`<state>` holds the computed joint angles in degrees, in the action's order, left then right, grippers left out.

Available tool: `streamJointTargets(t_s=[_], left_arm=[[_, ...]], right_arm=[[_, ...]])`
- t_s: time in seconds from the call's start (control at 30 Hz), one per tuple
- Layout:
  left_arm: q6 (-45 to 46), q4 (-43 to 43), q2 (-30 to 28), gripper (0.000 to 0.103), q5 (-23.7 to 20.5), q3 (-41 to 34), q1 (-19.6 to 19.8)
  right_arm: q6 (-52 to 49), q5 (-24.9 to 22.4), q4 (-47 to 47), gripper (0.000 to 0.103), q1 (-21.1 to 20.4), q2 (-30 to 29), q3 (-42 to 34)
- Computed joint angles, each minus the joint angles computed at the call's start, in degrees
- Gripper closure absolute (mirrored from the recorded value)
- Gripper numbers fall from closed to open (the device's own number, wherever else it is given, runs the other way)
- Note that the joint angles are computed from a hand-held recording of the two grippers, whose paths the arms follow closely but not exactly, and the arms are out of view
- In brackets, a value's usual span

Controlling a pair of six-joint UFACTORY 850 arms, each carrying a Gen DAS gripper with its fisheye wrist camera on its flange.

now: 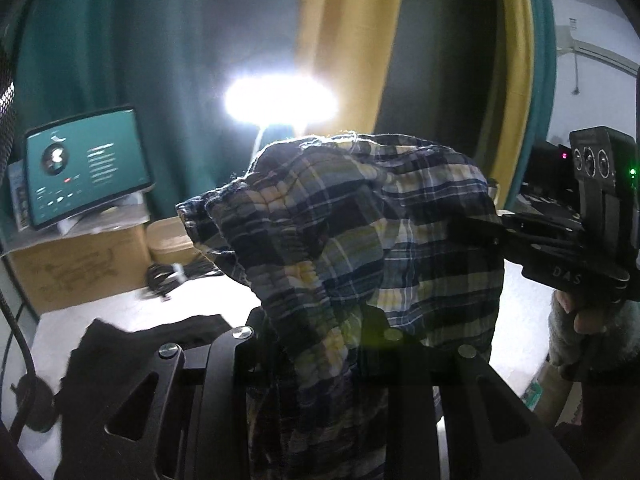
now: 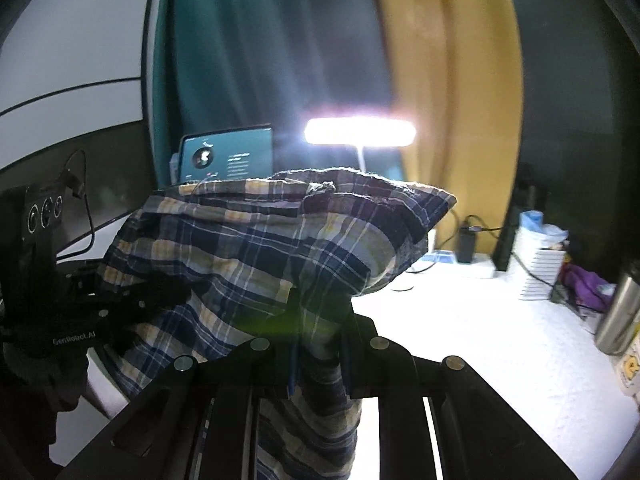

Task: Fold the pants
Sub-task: 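Lower the lifted pants onto the table and open the right tool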

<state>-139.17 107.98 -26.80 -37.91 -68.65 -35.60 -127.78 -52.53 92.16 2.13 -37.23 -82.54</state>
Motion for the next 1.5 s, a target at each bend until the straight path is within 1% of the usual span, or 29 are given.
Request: streamJointTargets(t_s=[0.07, 0.17, 0.37, 0.4, 0.6, 0.8, 0.9, 0.97, 1.03, 1.13, 1.17, 1.23, 1.27, 1.3, 1.37, 1.4, 1.43, 1.5], left_arm=[[0.22, -0.97, 0.7, 0.077, -0.18, 1.07, 0.06], [0.43, -2.04, 1.03, 0.077, 0.78, 2.53, 0.84], [1.1, -4.06, -0.16, 0.077, 5.27, 2.64, 3.26], [1.43, -4.85, -0.14, 0.077, 5.55, 2.77, 3.08], [2.17, -5.83, -2.19, 0.077, 9.7, 1.43, 5.66], [7.04, -10.87, -5.13, 0.077, 14.49, -1.3, 8.19], [12.52, -17.2, -6.81, 0.076, 16.47, -2.8, 9.49], [15.5, -21.05, -7.66, 0.073, 17.58, -3.46, 10.31], [16.25, -22.2, -8.04, 0.072, 18.36, -3.54, 10.67], [16.06, -22.12, -8.2, 0.07, 18.75, -3.36, 10.77], [16.01, -22.03, -8.14, 0.07, 18.67, -3.25, 10.7], [15.81, -21.7, -7.96, 0.069, 18.55, -2.86, 10.68], [15.92, -21.83, -8.02, 0.067, 18.7, -2.84, 10.84], [15.84, -21.91, -7.94, 0.065, 18.74, -2.63, 10.93], [16.54, -23.05, -7.96, 0.062, 18.58, -2.67, 11.16], [16.18, -22.94, -7.81, 0.062, 18.59, -2.46, 11.19], [15.85, -22.88, -7.59, 0.062, 18.59, -2.16, 11.21], [16.07, -23.4, -7.26, 0.062, 18.09, -1.77, 11.05]], right_arm=[[0.94, 0.49, -1.28, 0.087, 0.82, -0.55, -0.64], [2.65, 2.33, -3.39, 0.087, 2.36, -2.01, -2.09], [10.03, 5.13, -9.45, 0.087, 4.74, -7.36, -7.83], [11.24, 5.15, -10.34, 0.087, 4.86, -8.17, -8.84], [18.31, 6.53, -15.04, 0.087, 6.71, -13.56, -15.61], [27.84, 6.96, -21.57, 0.087, 7.95, -20.29, -24.71], [33.61, 6.81, -25.5, 0.087, 8.51, -24.11, -30.0], [38.75, 6.11, -28.63, 0.087, 8.62, -27.15, -34.58], [44.31, 5.39, -31.99, 0.087, 8.76, -30.35, -39.33], [49.68, 4.17, -35.49, 0.086, 8.93, -33.52, -44.17], [50.89, 3.83, -36.09, 0.085, 8.98, -34.49, -45.66], [52.19, 3.35, -36.36, 0.077, 8.87, -35.35, -47.09], [52.21, 3.94, -36.37, 0.071, 8.82, -35.24, -46.9], [52.07, 4.47, -36.37, 0.068, 8.72, -34.98, -46.5], [52.7, 4.72, -36.67, 0.059, 8.37, -35.51, -47.18], [52.85, 5.11, -36.72, 0.057, 8.13, -35.56, -47.14], [52.77, 5.29, -36.42, 0.056, 7.88, -35.42, -46.8], [51.77, 7.26, -36.05, 0.055, 7.61, -34.22, -44.66]])
